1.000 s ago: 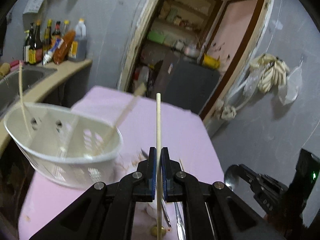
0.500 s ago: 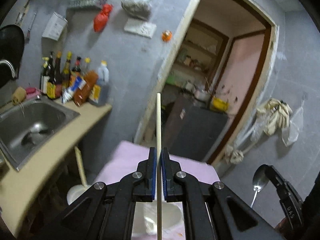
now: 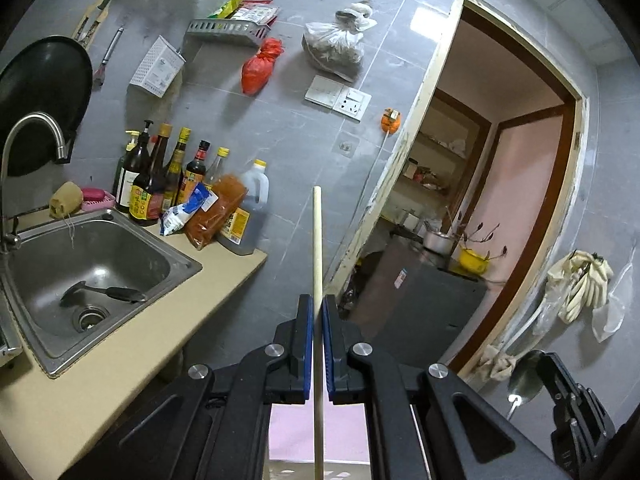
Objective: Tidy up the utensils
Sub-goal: 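Lift both held chopsticks and carry them over the white caddy, then open the right tool into the caddy while the left tool releases its chopstick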
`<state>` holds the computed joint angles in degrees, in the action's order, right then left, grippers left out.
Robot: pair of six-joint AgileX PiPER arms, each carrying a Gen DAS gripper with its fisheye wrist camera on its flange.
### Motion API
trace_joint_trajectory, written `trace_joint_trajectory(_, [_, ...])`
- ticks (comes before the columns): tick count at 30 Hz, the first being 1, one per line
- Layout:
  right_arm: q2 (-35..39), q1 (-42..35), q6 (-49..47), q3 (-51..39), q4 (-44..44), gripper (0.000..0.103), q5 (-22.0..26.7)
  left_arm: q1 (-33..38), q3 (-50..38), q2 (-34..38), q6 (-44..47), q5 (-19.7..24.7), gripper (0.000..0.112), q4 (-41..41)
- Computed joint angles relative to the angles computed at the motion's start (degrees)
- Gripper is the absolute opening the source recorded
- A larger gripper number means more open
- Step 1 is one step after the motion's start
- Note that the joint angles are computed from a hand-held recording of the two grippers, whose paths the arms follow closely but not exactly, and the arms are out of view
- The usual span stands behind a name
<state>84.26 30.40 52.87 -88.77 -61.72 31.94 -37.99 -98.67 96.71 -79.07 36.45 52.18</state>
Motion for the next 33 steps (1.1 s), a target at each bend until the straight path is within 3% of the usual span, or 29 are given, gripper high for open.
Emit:
trace_joint_trajectory(3, [1.4, 0.45, 4.66, 1.5, -4.35, 0.002, -0.39, -0.47, 1.77, 0.17, -2.64, -0.61, 0.005, 3.03])
trace_joint_trajectory(11, [4.11, 1.57, 11.71, 4.69, -11.42, 0.002, 0.35, -4.88, 6.28, 0.43, -15.22, 3.46, 0.005, 17.32])
trace_joint_trajectory(24, [3.97, 0.88, 13.63, 8.15, -12.0, 0.002, -1.55, -5.59, 8.62, 1.16, -16.95, 2.91, 0.005, 18.13])
trace_joint_trajectory(33, [2.03, -0.12, 11.91, 10.6, -9.03, 0.002, -3.95, -5.2, 10.0, -0.76, -9.42, 1.84, 0.005, 11.94])
